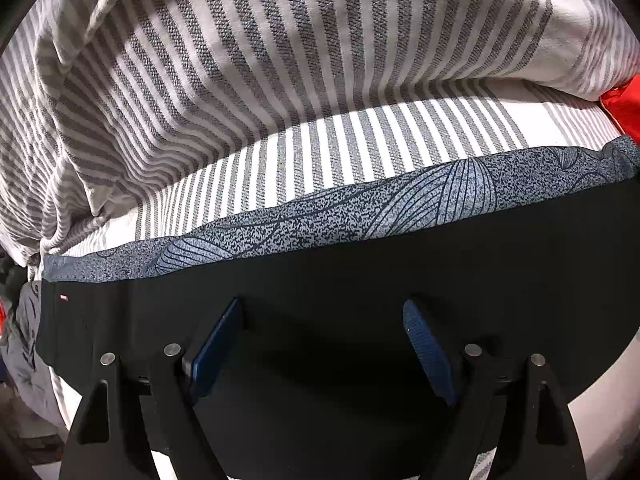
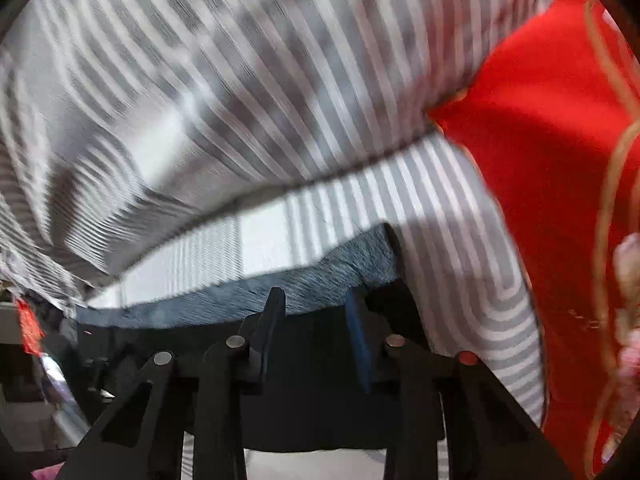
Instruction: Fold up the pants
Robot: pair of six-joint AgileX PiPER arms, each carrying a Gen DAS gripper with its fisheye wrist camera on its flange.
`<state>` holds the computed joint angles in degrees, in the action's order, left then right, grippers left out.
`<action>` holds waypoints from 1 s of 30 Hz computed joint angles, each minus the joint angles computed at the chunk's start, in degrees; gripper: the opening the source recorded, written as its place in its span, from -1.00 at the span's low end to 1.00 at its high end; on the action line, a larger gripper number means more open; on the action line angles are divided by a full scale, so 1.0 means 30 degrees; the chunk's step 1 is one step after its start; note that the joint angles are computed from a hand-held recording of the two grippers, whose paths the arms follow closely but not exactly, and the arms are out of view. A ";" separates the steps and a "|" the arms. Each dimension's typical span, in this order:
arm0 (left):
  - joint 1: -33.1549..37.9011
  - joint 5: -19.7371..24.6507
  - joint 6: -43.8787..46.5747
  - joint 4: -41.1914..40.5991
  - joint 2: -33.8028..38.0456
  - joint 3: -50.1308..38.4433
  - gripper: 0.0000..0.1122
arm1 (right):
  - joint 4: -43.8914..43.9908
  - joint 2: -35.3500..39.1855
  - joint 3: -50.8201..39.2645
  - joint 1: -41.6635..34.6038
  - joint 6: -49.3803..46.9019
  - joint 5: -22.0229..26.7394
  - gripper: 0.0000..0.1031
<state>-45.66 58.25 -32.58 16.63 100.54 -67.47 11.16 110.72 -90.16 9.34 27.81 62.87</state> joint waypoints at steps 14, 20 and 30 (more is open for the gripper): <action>0.5840 0.0895 -0.0155 0.1545 -0.3176 0.2049 0.49 | -0.1454 -0.3766 0.4426 0.2113 0.0662 -0.0532 -0.43; 0.8116 -0.1144 -0.0561 0.2252 -0.0418 0.2492 0.77 | -0.3360 -0.2516 0.4937 0.4130 0.1821 -0.1746 -0.06; 1.1349 -0.1962 0.3975 0.1713 -0.2140 0.2192 0.84 | -0.0812 -0.2991 0.3236 0.5282 0.3471 -0.0706 -0.01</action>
